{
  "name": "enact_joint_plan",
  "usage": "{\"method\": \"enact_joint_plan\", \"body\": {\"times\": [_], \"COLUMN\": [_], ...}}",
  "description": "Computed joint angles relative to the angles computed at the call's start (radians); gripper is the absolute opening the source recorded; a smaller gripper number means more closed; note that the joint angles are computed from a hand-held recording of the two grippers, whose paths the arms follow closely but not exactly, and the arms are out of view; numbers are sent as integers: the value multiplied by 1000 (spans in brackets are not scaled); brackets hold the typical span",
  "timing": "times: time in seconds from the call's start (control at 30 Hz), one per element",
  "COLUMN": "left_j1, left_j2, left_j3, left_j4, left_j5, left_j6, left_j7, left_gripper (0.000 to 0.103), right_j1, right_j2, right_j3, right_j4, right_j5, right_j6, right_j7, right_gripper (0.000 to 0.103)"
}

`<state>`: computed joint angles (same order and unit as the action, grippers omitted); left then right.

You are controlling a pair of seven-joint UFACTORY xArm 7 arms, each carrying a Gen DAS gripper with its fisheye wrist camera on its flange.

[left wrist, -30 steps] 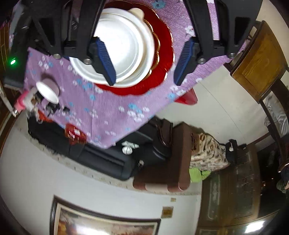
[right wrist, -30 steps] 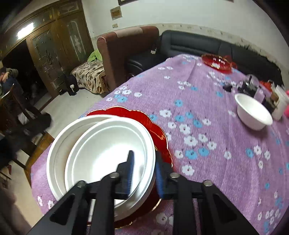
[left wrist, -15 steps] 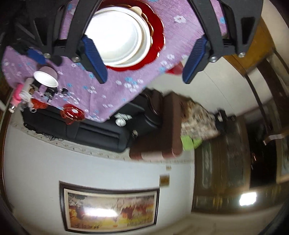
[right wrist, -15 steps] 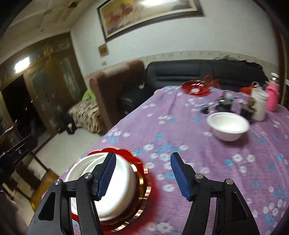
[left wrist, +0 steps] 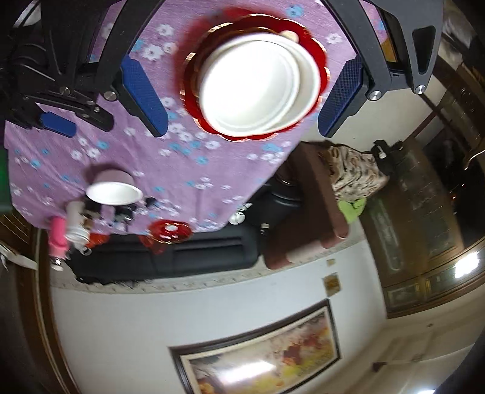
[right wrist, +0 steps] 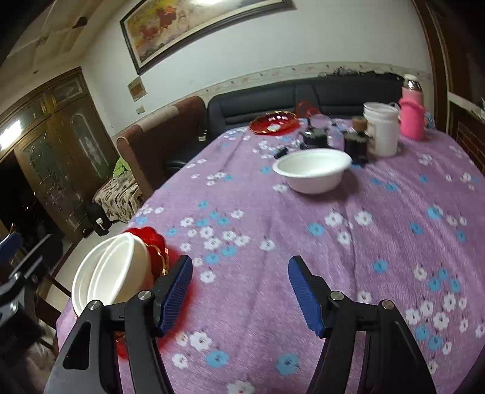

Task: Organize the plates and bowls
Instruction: 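Open both grippers and withdraw from the stack, then move both grippers toward the last white bowl near the jar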

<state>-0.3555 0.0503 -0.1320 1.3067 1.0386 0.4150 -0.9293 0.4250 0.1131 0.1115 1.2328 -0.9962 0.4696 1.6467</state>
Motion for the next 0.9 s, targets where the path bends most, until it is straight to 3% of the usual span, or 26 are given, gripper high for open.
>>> {"method": "enact_joint_plan", "body": {"times": [0.43, 0.9], "left_j1": [-53, -71], "left_j2": [56, 50], "left_j3": [-15, -7], "left_j4": [8, -8], "left_j5": [-321, -404], "left_j6": [-12, -13], "left_j7": [305, 366], "left_gripper": [99, 99], "right_j1": [-55, -93], "right_j2": [-74, -112], "right_j3": [12, 46], "right_j4": [-124, -165], "right_j5": [-46, -41], "right_j6": [-57, -53], "right_j7": [111, 128], "right_gripper": [71, 71]}}
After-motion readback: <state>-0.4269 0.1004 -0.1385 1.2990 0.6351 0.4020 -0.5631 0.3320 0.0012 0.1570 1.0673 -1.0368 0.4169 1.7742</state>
